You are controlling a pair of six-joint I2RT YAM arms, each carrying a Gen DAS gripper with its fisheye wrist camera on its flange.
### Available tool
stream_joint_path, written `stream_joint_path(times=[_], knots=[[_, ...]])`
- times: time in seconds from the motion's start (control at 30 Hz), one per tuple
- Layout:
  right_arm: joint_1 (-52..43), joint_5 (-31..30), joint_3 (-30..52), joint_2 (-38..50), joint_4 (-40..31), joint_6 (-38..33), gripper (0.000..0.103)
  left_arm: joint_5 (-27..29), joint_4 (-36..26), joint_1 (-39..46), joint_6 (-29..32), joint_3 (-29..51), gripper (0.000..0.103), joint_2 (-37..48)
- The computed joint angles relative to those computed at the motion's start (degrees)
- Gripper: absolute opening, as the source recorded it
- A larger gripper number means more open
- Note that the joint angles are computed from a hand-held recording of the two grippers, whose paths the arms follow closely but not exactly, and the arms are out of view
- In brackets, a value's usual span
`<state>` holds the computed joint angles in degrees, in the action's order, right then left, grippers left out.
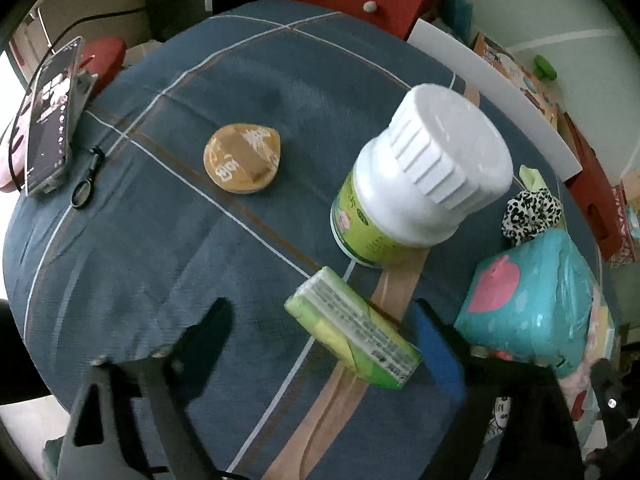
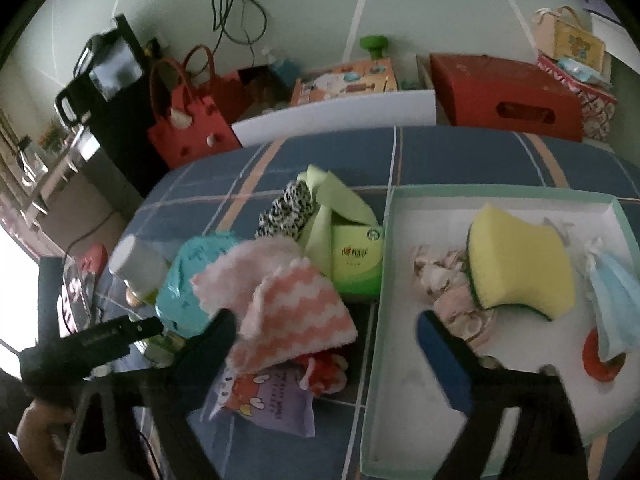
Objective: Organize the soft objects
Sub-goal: 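Grasp the green tissue pack with the left gripper while the right gripper grasps the pink zigzag cloth, then carry the tissue pack with the left gripper while the right gripper carries the pink cloth into the tray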
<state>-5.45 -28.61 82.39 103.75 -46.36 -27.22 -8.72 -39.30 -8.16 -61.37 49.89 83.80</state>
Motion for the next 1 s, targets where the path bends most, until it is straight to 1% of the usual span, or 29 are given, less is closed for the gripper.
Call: stream_joint_path(times=[0.07, 0.1, 0.23, 0.3, 0.33, 0.47, 0.53, 0.6, 0.67, 0.8, 0.83, 0.87, 0.9, 0.97, 1.0], knots=[[0.72, 0.56, -0.23, 0.51, 0.12, -0.24, 0.078, 0.91, 0.66, 0.15, 0.19, -0.31, 0.083, 0.40], [0.92, 0.58, -0.27, 0.62, 0.03, -0.33, 0.074, 1.26, 0.96, 0.23, 0.47, -0.28, 0.082, 0.73], [2.14, 1.11, -0.55, 1.58, 0.35, -0.83, 0.063, 2.91, 2.28, 0.15, 1.81, 0.07, 0.071, 2.29], [2.68, 1.35, -0.72, 2.09, 0.49, -1.07, 0.056, 3.08, 2.22, -0.22, 2.47, 0.80, 0.067, 3.56], [2.89, 1.45, -0.45, 2.49, 0.35, -1.11, 0.054, 2.90, 2.11, -0.42, 2.71, 1.10, 0.065, 3.92], [3.22, 1.25, -0.84, 2.79, 0.56, -0.97, 0.038, 2.54, 2.11, -0.86, 2.77, 1.59, 0.061, 4.47], [2.85, 0.47, -0.85, 2.60, 0.40, -0.46, 0.034, 2.66, 2.23, -0.98, 2.82, 1.52, 0.058, 4.15], [2.32, -0.47, -0.79, 2.34, 0.52, -0.18, 0.023, 2.73, 2.39, -1.02, 3.07, 1.25, 0.057, 3.52], [1.83, -1.46, -0.29, 2.45, 0.08, -0.24, 0.017, 2.61, 2.51, -1.29, 3.56, 1.51, 0.055, 3.48], [2.02, -1.64, 0.54, 2.91, -0.81, -0.21, 0.013, 2.53, 2.17, -2.19, 4.09, 3.04, 0.052, 4.23], [2.00, -1.69, 0.56, 2.81, -0.93, -0.31, 0.013, 2.49, 2.18, -2.38, 4.20, 3.26, 0.048, 4.25], [1.99, -1.85, 0.41, 2.52, -0.79, -0.36, 0.011, 2.48, 2.27, -2.55, 4.19, 3.33, 0.040, 4.17], [1.93, -2.08, 0.32, 2.32, -0.72, -0.42, 0.011, 2.41, 1.87, -2.74, 3.96, 3.74, 0.036, 4.29], [1.67, -2.82, 0.29, 1.83, -0.79, -0.41, 0.011, 2.10, 1.76, -3.25, 3.39, 4.50, 0.035, 4.67], [1.61, -3.00, 0.36, 1.81, -0.89, -0.43, 0.010, 1.98, 1.67, -3.24, 3.29, 4.50, 0.029, 4.49]])
